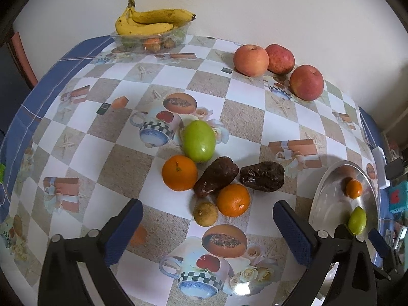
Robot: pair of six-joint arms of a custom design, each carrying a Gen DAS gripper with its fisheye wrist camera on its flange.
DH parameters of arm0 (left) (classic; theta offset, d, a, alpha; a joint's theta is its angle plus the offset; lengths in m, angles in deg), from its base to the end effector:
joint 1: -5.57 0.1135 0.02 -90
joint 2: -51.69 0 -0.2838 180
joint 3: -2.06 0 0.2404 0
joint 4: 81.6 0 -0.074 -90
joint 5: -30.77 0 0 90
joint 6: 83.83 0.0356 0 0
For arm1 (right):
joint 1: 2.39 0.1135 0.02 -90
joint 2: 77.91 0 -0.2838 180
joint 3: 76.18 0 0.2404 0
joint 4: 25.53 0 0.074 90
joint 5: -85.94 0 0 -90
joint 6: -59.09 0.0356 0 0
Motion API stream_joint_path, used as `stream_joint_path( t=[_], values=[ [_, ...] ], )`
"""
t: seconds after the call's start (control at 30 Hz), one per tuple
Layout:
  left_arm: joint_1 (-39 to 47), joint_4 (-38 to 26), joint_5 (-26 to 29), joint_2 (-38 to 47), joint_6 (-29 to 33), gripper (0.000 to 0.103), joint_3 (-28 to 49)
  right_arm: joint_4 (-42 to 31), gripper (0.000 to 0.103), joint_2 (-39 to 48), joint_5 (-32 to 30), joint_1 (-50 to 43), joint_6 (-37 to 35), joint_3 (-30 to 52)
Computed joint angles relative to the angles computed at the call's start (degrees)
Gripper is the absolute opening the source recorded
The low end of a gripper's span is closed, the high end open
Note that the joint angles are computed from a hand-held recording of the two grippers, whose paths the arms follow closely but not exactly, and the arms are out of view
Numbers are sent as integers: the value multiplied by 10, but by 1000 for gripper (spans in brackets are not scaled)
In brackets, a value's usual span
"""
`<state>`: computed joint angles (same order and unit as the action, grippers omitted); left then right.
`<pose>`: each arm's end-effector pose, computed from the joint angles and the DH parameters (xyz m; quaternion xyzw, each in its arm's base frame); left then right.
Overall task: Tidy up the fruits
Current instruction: 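Move both open tools back toward the fruit pile, then grasp an orange with the left tool while the right tool grasps another dark date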
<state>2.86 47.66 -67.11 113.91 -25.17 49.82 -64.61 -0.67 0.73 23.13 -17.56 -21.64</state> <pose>0.1664 -0.0030 0.2054 -0.2552 0.9405 0.0014 0.2245 0.2096 0.0968 0.2011 -0.0926 0.9646 0.0428 0.2432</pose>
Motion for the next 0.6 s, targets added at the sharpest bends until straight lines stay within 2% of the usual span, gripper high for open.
stream_joint_path(
  t=[0.13, 0.3, 0.47, 0.6],
  values=[
    [7, 1, 0, -2, 15, 103, 1, 15, 100, -8, 4, 9, 5, -6],
    [44, 10, 17, 1, 51, 103, 0, 19, 100, -2, -25, 3, 28, -2],
    [107, 36, 64, 4, 109, 103, -3, 2, 100, 20, -51, 10, 47, 28],
    [174, 45, 100, 10, 157, 103, 1, -27, 100, 53, -31, 46, 56, 83]
  ],
)
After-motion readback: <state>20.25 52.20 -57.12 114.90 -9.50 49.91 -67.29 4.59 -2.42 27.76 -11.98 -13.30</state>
